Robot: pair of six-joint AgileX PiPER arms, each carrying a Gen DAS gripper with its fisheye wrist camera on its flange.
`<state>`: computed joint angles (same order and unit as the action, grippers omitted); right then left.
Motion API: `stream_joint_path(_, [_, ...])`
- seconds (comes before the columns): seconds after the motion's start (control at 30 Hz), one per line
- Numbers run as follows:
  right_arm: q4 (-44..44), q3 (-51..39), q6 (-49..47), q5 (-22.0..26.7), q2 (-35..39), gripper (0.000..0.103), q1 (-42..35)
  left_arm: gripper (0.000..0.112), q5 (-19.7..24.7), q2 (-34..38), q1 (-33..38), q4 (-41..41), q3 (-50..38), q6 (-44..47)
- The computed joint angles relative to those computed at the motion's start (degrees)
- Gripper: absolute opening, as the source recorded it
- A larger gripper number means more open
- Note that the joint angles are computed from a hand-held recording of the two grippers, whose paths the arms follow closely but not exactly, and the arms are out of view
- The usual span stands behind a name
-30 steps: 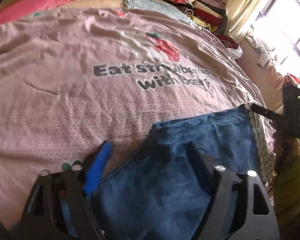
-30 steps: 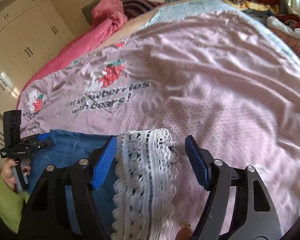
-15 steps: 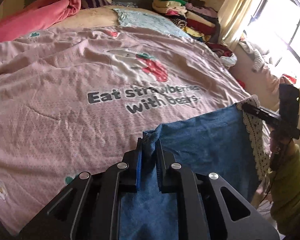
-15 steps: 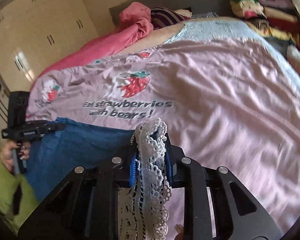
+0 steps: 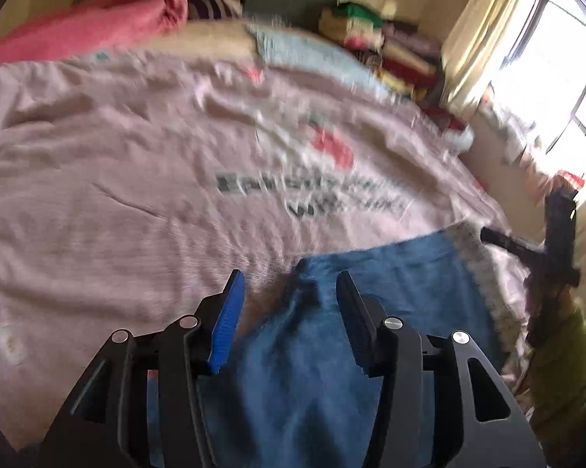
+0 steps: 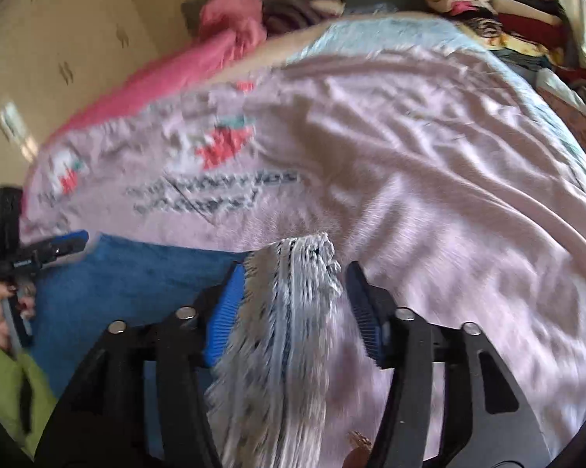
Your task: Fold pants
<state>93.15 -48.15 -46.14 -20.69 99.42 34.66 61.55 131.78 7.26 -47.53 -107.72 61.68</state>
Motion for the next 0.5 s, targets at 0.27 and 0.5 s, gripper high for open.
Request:
stream_joint_path(0.27, [-2.2, 12.5, 22.4, -8.7, -5.9, 0.052, 15.8, 0.087, -1.5, -11.0, 15.1, -5.7, 14.1, 9.6])
stream_joint_path(0.5, [-6.3, 14.5, 34.8, -9.2, -5.5, 0.052, 21.6, 0.089, -0.2, -9.1, 25.2, -4.8, 13.7, 7.4])
